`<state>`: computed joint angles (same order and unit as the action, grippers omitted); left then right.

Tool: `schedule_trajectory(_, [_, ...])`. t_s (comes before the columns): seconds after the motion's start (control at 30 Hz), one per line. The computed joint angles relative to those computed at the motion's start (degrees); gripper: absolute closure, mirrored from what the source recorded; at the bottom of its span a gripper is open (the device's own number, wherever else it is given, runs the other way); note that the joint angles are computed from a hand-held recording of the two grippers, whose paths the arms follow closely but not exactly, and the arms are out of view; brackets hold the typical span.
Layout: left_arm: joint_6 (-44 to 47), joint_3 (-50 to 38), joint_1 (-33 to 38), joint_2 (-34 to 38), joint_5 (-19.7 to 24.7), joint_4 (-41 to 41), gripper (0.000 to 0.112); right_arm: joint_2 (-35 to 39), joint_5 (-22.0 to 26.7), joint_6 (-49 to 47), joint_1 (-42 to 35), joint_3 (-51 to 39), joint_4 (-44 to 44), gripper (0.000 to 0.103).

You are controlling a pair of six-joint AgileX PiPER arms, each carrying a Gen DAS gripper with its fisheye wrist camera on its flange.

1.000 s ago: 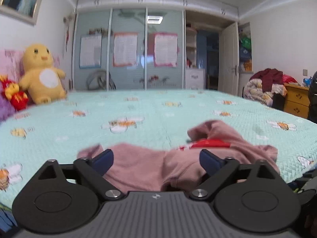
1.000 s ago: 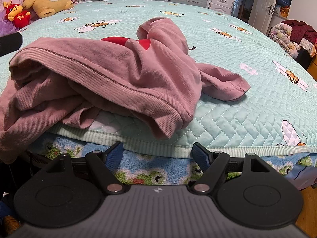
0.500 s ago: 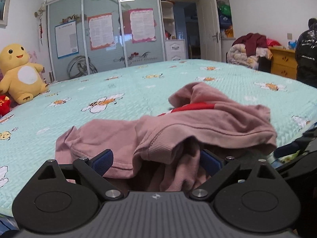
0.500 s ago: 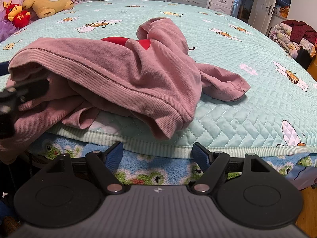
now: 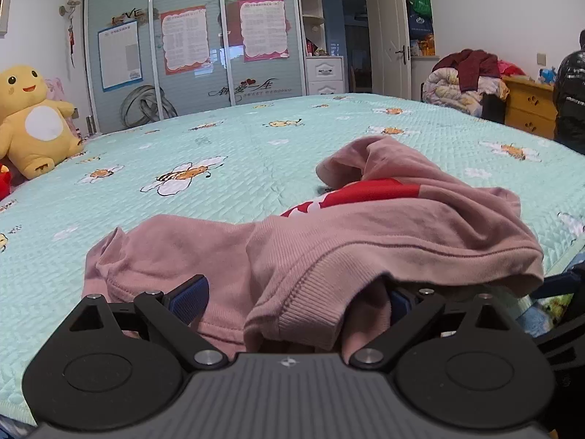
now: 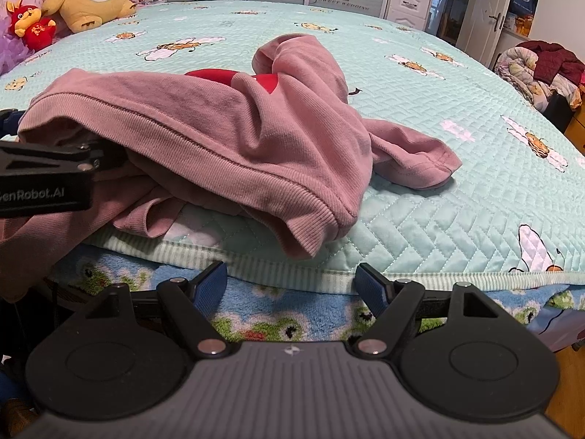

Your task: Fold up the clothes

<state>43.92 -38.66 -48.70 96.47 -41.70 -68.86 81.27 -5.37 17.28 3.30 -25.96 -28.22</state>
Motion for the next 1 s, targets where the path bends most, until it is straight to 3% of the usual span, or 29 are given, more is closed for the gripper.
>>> schedule_trajectory(0.07, [-3.4, 1.9, 0.0, -1.3, 0.7, 4.1, 0.063, -0.1, -0.1, -2.2, 0.0, 0.1, 2.2, 0.026])
schedule_trajectory(0.17, [-3.9, 3.7, -2.4, -2.9, -1.1, 5.0, 0.081, -1.8, -3.2, 2.7, -1.2, 1.6, -2.8, 0.026])
schedule_trajectory(0.3, [-4.3, 5.3, -4.4, -4.4, -2.7, 5.8, 0.085, -4.3, -9.2, 15.3, -4.8, 3.7, -16.3, 0.026])
schedule_trajectory(0.5, [-6.1, 5.4, -3.7, -5.1, -2.1, 7.2, 0.090, -7.0, -13.4, 14.6, -6.7, 5.7, -15.6, 0.026])
schedule_trajectory(0.7, [-7.8, 7.0, -5.7, -5.7, -7.0, 9.2, 0.100, -9.8, -22.1, 16.3, -11.8, 8.8, -17.7, 0.025])
schedule_trajectory(0.83, [-9.5, 8.6, -6.3, -6.5, -9.9, 11.0, 0.101, -9.0, -18.6, 13.6, -9.1, 7.9, -15.2, 0.022])
schedule_trajectory(1.0, [-10.1, 7.7, -4.4, -6.1, -7.5, 11.9, 0.101, -6.1, -12.6, 6.1, -3.4, 5.5, -7.5, 0.022])
